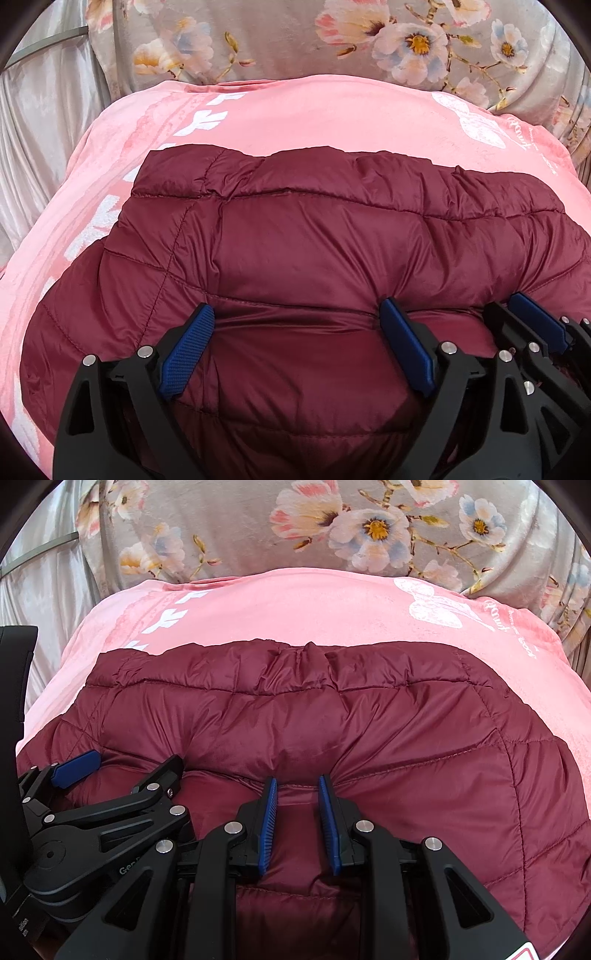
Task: Fold large clothes
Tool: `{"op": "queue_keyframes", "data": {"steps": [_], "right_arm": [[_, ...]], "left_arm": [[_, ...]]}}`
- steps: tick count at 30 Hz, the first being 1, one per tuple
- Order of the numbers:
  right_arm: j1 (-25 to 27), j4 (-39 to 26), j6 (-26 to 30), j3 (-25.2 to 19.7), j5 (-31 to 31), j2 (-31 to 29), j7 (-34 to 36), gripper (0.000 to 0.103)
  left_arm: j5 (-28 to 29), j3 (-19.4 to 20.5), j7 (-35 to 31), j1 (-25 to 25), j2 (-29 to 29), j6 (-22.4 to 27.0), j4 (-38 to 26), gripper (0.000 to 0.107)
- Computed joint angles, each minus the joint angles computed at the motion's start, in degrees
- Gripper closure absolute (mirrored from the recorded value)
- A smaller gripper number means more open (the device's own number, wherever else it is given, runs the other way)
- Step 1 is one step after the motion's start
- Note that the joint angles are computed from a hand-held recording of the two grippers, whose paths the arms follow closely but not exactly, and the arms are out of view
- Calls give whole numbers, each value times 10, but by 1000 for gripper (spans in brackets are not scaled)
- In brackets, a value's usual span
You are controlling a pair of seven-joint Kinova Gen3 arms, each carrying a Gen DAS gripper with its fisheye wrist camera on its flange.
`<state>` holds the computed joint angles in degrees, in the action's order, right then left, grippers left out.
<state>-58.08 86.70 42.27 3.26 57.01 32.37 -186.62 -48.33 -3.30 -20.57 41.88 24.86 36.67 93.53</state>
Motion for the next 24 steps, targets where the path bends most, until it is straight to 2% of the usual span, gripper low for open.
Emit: {"op": "queue_keyframes", "data": {"steps": [2,3,7,11,13,16,19,24], "right_arm": [[-1,2,-1,0,1,-1,-3,79],[0,2,-1,0,1,-1,-3,79],[1,3,-5,0,0,-3,-3,79],[-18,6,25,-11,-6,-24,-1,78],[-28,19,14,-18,12,-40,-16,78],[-35,13,14,-37,19,-40,-5,78],[-35,13,-3,-44,17,-33,-8,78],[-45,12,-9,-34,16,-17,-12,77]], "left_arm": [[3,-3,-2,2,0,0,0,18],[11,-17,-7,10,-1,-7,2,18],[91,-106,-64,59,-16,-66,21,18],[174,-102,-101,18,-100,-136,101,17],[174,-118,-95,20,-141,-144,138,17],[141,-149,-40,30,-184,-109,173,15],[183,-128,-41,-37,-223,-123,216,15],[299,-61,-119,-170,-225,-162,258,15]]}}
